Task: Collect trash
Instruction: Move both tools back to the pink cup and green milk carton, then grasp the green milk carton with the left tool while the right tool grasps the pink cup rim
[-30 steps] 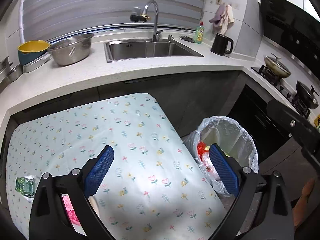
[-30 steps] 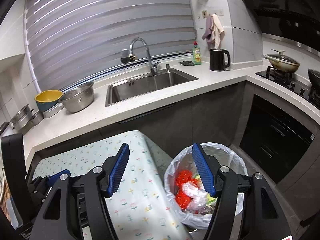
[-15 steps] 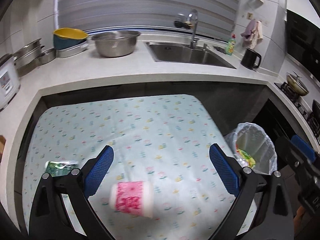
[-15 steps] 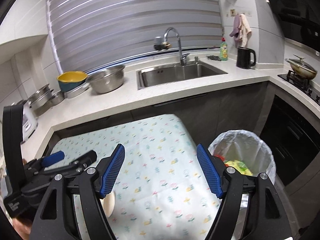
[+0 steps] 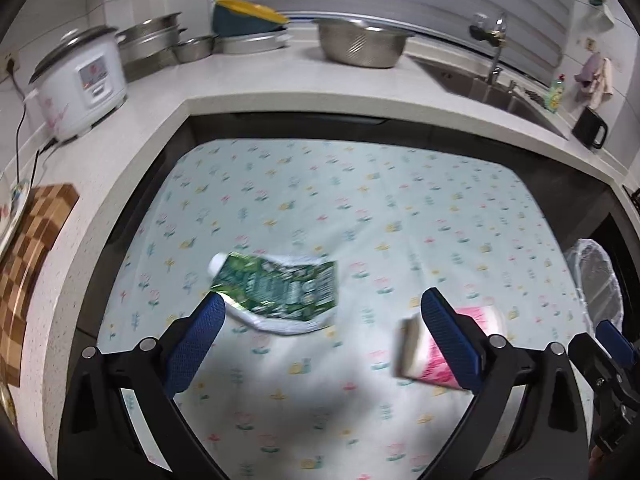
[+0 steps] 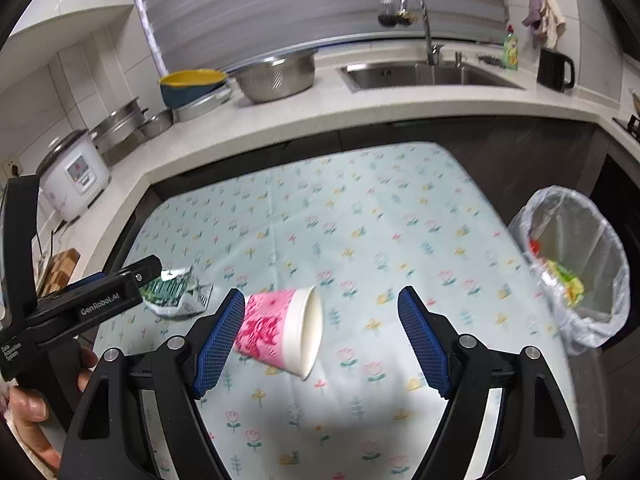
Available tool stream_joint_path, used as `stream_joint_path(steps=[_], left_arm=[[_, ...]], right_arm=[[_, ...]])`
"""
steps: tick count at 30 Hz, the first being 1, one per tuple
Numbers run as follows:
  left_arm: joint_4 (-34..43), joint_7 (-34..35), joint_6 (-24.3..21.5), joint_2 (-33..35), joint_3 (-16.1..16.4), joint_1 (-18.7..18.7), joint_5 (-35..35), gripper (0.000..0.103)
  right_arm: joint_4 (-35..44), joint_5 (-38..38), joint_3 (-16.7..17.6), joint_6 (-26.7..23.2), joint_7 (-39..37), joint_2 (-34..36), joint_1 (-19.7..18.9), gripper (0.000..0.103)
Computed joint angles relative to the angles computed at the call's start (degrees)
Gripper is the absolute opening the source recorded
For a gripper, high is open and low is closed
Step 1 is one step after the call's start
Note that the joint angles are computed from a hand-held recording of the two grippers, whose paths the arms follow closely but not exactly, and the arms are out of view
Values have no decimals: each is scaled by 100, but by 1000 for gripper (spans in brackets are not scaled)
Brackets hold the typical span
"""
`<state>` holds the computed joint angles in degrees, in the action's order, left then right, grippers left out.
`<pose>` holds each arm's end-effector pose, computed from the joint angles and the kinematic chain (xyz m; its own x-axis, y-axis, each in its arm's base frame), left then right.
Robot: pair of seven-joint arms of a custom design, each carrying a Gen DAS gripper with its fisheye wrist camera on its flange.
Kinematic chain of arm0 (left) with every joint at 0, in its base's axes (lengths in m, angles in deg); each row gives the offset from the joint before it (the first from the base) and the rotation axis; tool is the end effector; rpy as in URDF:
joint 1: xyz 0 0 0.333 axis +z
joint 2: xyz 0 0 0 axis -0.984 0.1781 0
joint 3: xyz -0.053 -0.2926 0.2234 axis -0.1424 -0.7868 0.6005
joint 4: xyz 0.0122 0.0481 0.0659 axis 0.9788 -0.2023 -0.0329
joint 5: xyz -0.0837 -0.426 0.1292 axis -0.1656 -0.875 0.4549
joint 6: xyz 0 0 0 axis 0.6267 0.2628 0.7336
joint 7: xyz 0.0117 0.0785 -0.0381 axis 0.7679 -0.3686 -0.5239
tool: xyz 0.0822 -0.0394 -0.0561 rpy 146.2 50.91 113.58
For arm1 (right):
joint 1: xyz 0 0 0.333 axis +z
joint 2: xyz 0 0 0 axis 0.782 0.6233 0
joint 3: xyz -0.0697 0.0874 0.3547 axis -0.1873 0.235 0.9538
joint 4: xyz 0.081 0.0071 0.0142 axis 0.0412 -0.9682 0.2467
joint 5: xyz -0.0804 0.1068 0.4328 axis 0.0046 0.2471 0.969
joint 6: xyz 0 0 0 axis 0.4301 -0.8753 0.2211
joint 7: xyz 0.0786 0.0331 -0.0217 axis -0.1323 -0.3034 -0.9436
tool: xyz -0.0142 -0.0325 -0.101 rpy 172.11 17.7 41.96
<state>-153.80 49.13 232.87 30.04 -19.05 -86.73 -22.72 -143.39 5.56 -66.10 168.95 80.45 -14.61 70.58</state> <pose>0.4180 -0.2415 0.4724 0.3613 -0.9313 0.0465 -0.7167 -0.3092 -0.6250 0.4266 0.0351 0.4825 0.2779 -0.9376 -0.2091 -0.7596 -0.0812 -0.6453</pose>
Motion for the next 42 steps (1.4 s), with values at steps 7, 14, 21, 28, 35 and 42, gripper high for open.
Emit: stream_joint_path(steps=[7, 14, 21, 28, 35, 42], left_arm=[[-424, 64, 180, -104, 250, 103, -246, 94], [-590, -132, 491, 50, 316, 398, -479, 94], [-747, -5, 1125, 320, 541, 516, -960, 94], [-866, 314, 1890, 580, 679, 666, -1227, 71], [-922, 678, 2312, 617, 573, 768, -1539, 49], [-787, 623, 2087, 320, 173, 933, -1319, 44]], right_arm=[[40, 184, 70, 44, 25, 515, 154, 75], [217, 624, 47, -146, -213, 904, 203, 74], [322, 941, 221, -163, -465, 1147, 126, 67], [439, 1395, 269, -293, -867, 1317, 94, 59], [499, 1882, 353, -383, -1350, 1350, 83, 38], [508, 2403, 302, -642, -1819, 1057, 32, 10]])
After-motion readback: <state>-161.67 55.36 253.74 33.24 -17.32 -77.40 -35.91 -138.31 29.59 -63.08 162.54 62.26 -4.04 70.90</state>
